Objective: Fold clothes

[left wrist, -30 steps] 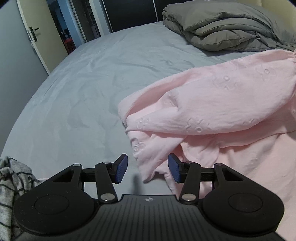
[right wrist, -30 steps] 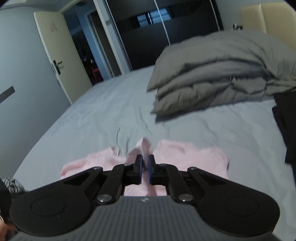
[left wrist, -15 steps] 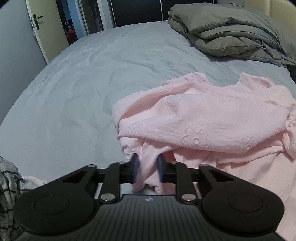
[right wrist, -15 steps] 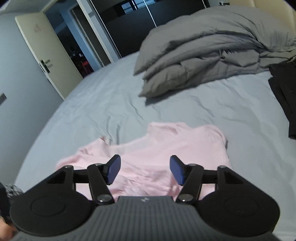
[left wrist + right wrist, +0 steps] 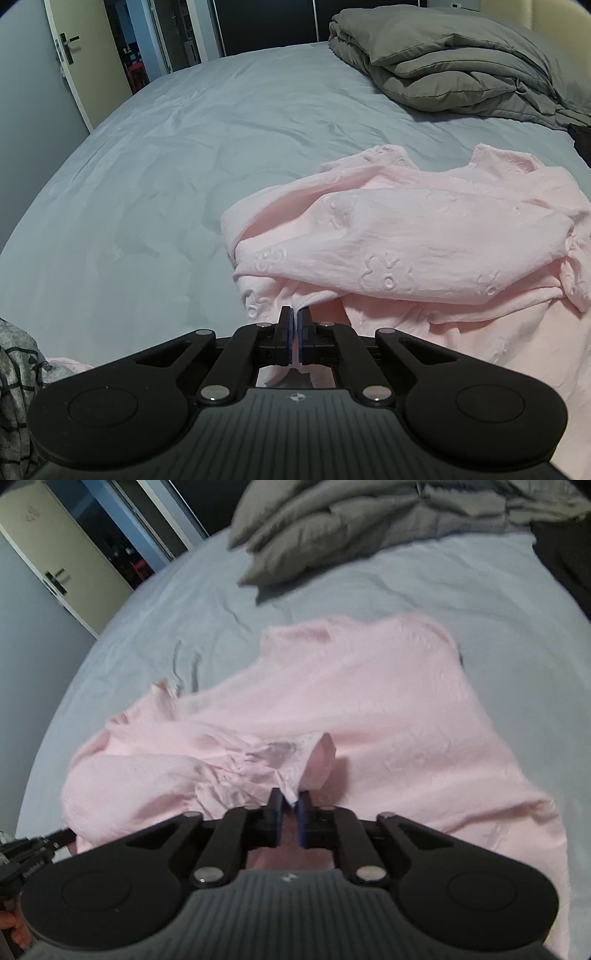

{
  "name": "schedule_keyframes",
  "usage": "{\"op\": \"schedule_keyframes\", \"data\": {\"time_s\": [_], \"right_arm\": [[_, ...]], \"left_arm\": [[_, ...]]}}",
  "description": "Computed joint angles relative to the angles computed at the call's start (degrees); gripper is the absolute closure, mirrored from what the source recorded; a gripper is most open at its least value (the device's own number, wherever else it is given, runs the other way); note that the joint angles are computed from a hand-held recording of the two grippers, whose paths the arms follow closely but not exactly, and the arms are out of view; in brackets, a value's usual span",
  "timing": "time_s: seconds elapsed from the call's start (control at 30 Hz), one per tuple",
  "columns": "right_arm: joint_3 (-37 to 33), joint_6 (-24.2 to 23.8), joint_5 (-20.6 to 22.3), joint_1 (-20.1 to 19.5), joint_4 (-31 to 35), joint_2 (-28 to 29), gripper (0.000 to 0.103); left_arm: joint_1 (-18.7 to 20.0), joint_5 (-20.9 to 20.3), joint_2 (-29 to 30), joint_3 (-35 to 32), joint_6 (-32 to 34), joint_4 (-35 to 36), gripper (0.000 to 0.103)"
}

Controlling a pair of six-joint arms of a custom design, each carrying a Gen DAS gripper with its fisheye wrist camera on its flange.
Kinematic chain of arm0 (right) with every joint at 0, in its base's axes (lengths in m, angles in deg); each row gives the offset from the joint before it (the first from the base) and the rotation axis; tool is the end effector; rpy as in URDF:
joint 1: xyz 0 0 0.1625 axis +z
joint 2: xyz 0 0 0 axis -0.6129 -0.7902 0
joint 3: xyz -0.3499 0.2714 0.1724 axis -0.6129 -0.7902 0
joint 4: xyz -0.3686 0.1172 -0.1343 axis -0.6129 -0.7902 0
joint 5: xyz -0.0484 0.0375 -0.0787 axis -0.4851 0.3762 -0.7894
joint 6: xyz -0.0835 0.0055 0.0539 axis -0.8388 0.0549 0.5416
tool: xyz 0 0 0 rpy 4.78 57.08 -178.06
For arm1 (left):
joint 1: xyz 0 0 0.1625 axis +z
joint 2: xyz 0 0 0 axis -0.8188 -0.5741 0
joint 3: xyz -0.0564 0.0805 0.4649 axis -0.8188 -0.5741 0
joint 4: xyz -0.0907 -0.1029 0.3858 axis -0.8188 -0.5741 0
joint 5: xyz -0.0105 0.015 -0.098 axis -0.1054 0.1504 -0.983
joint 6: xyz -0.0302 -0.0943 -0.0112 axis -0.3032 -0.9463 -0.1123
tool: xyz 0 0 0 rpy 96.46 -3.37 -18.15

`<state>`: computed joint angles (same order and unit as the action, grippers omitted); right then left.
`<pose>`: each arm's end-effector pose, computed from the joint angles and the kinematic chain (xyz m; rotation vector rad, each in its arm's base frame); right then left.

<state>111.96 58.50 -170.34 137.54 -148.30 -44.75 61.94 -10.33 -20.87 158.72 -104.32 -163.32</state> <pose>0.1585 -0.3207 0.1756 0.3170 -2.7269 0.7140 -0.1820 -0.2237 0.2433 0.2318 2.0971 -0.7532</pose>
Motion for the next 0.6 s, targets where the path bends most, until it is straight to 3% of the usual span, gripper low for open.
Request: {"op": "schedule_keyframes", "data": {"time_s": [0.37, 0.6], "right_arm": [[-1.6, -3.1, 3.8, 6.6, -8.4, -7.4, 0.1], [-3.6, -4.2, 3.2, 6.5, -8.2, -11.1, 0.1]], "left_arm": [[-3.9, 0.2, -0.2, -1.5, -2.0, 4.7, 0.103], [-7.5, -0.4, 0.9, -2.3, 3.5, 1.8, 0.103]]}}
